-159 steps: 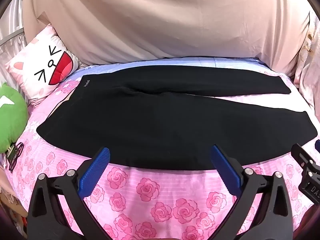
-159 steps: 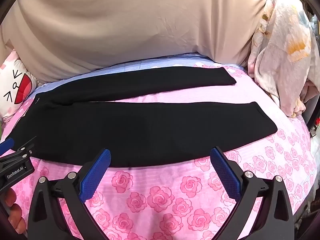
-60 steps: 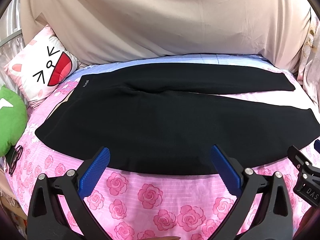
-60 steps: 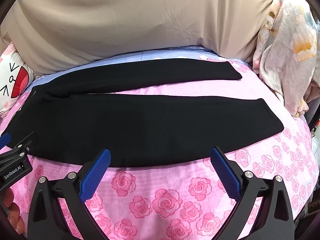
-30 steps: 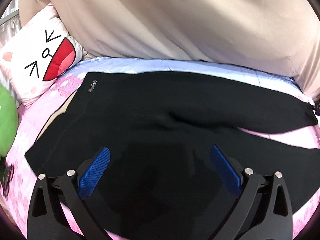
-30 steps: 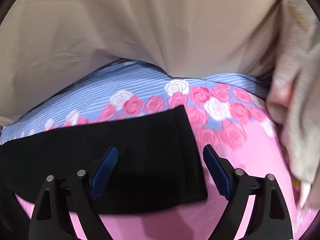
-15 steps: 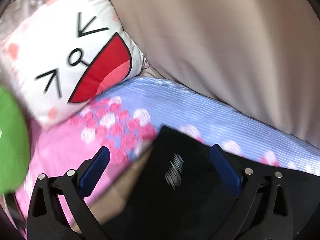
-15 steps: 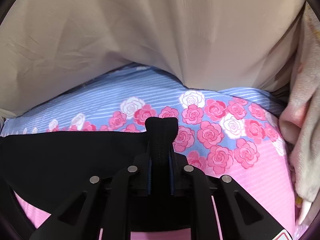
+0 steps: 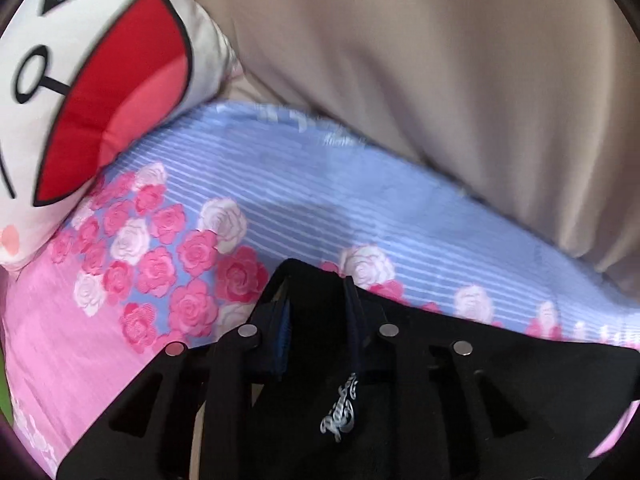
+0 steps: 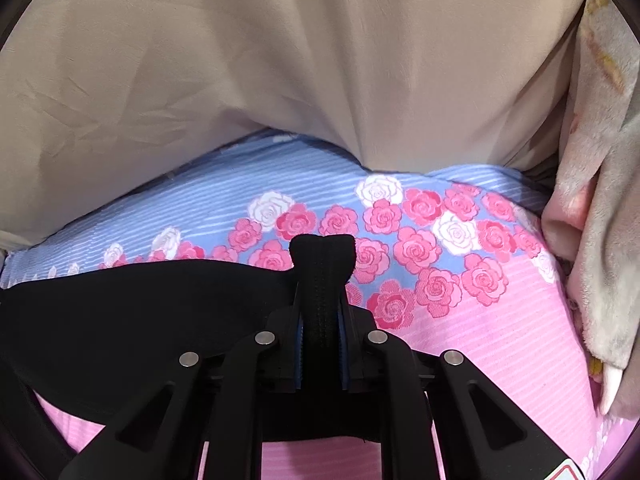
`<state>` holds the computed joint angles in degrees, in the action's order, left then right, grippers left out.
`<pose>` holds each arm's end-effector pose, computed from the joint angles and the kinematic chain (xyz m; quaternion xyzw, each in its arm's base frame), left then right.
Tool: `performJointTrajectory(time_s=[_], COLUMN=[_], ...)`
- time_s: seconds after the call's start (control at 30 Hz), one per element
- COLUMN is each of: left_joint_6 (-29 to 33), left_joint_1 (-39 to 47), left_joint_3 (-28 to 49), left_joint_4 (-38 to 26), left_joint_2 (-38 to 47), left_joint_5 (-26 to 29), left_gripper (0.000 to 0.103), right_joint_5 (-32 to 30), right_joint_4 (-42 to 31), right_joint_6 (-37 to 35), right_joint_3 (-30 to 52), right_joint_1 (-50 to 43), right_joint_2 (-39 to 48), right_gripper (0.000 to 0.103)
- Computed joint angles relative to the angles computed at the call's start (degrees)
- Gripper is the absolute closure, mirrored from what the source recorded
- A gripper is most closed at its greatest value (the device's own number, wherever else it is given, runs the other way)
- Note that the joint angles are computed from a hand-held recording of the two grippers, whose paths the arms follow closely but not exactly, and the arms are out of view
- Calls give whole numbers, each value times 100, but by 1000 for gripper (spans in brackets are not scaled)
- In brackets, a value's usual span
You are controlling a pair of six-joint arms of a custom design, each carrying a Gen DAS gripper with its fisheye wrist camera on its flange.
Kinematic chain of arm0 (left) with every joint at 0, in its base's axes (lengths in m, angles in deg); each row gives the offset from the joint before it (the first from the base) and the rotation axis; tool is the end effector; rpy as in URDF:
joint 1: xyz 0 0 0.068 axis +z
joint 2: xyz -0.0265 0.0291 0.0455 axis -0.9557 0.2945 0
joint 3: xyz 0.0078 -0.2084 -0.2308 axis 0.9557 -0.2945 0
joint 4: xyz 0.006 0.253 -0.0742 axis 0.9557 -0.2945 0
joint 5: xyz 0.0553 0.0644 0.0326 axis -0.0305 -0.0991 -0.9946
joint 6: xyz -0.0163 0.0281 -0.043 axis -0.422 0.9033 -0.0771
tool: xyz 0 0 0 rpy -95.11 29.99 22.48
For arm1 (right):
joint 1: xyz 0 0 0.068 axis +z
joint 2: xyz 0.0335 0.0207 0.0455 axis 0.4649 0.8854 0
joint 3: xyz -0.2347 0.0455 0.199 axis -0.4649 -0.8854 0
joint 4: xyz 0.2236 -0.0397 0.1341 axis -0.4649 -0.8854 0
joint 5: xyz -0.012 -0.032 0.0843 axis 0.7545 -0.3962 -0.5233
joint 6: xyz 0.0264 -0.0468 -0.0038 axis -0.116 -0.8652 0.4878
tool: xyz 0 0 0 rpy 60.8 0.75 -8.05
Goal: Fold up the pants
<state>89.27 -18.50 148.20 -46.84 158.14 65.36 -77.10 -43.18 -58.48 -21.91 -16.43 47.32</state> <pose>0.2402 0.3110 0.1910 -0.1922 0.9333 -0.0029 0.3032 0.2076 -0.1828 0.1754 0.1171 0.9280 -0.0150 0.3534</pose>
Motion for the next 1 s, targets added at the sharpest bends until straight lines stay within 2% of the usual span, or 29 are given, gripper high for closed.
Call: performJointTrajectory(time_s=[0.13, 0.2, 0.27, 0.33, 0.37, 0.4, 0.43, 0.47, 0.5, 0.53, 0.57, 0.63, 0.67, 0.7, 0.73, 0.8, 0.87, 0.93, 1.0], left_joint_6=[425, 911, 1587, 2450, 3196, 3695, 4143, 4871, 5300, 5615, 5957, 6163, 6262, 6159, 5966, 5765, 5679, 5787, 5673], left_joint_1=[440, 928, 1517, 2156, 2648, 2967, 3235, 3689, 3984, 4200, 4485, 4946, 5138, 5191, 5266, 5383, 5456, 5457, 5369], left_joint_3=[-311, -286, -87, 90, 236, 321, 396, 467, 435, 453, 393, 43, -68, -100, -133, 8, -20, 21, -142], left_joint_4=[-356, -1017, -1913, -2813, -3512, -3946, -4328, -4839, -5056, -5199, -5257, -4750, -4508, -4285, -4097, -4189, -4253, -4683, -4908], left_joint_2=[-843, -1298, -1561, -1730, -1749, -1739, -1718, -1635, -1600, -1525, -1448, -1486, -1381, -1205, -1004, -601, -458, -298, -255], left_joint_5=[611, 1177, 1758, 2174, 2404, 2487, 2512, 2514, 2462, 2380, 2257, 2138, 2074, 1969, 1826, 1749, 1635, 1514, 1422], left_gripper=[83, 90, 91, 91, 91, 91, 91, 91, 91, 91, 91, 91, 88, 77, 53, 32, 32, 16, 12], right_joint_5=[-462, -787, -1236, -1849, -2201, -2431, -2751, -2994, -3112, -3145, -3102, -2862, -2684, -2575, -2426, -2316, -2369, -2367, -2277], right_joint_4=[-347, -683, -1142, -2001, -2574, -2982, -3644, -4374, -4978, -5621, -5912, -6241, -6228, -6192, -6065, -5888, -6068, -6506, -7019], right_joint_6=[-160, -335, -685, -1417, -1966, -2396, -3135, -4007, -4754, -5713, -6224, -7350, -7776, -8017, -8292, -8536, -8856, -9229, -9813], right_joint_3=[-178, -240, -260, -218, -158, -102, 10, 148, 273, 375, 405, 314, 210, 153, 58, -29, 97, 381, 649], right_joint_1=[-355, -633, -1062, -1774, -2259, -2601, -3135, -3702, -4159, -4731, -5035, -5779, -6099, -6301, -6566, -6838, -7263, -7732, -8238], right_joint_2=[-680, -1124, -1525, -2013, -2219, -2302, -2318, -2222, -2097, -1864, -1749, -1422, -1234, -1070, -884, -627, -315, 25, 313], right_gripper=[92, 92, 92, 92, 92, 92, 92, 92, 92, 92, 92, 92, 92, 91, 89, 80, 75, 69, 67])
